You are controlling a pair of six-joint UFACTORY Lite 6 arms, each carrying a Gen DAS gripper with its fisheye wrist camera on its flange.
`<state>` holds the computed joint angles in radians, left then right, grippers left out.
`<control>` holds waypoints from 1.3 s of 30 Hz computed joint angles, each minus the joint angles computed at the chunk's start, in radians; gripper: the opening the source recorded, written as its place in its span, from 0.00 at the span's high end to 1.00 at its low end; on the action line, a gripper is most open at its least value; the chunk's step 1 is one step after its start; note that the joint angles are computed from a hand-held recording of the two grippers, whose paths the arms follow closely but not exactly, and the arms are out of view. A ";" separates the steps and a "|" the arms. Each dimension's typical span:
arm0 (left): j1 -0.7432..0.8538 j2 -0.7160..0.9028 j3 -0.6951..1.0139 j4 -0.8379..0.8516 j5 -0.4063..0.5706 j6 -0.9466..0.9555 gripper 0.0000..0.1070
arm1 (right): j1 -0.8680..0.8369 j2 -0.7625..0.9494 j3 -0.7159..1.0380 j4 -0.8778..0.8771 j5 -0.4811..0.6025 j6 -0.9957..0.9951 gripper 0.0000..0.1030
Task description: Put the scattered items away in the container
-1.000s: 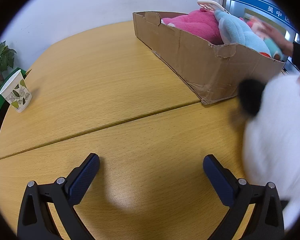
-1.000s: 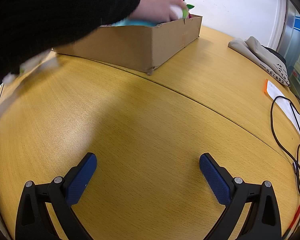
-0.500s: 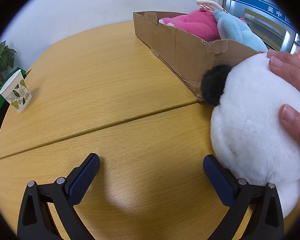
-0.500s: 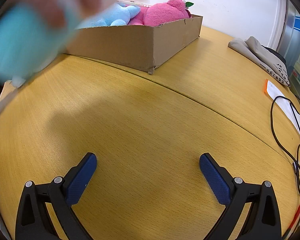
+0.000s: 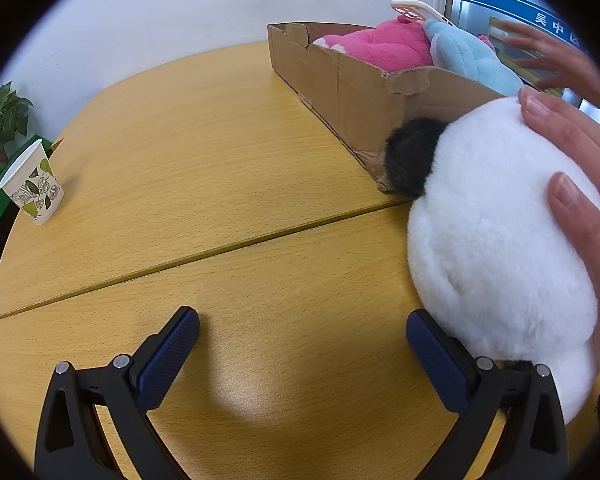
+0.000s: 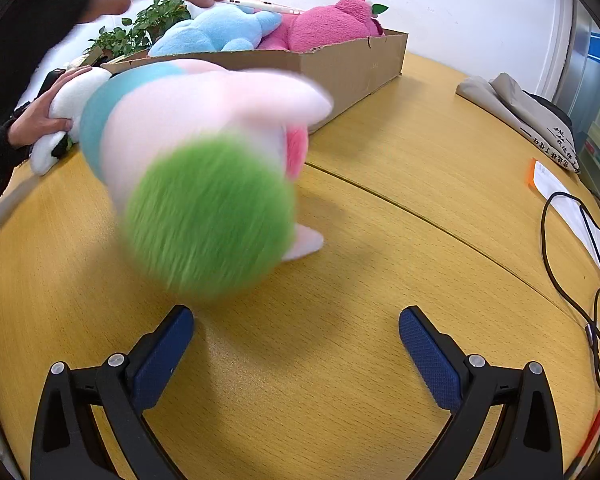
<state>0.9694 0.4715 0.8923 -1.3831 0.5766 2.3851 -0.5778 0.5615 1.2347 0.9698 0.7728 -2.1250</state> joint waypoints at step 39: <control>-0.011 -0.005 -0.002 -0.006 -0.005 -0.009 0.04 | 0.001 0.001 0.002 0.000 0.001 0.001 0.00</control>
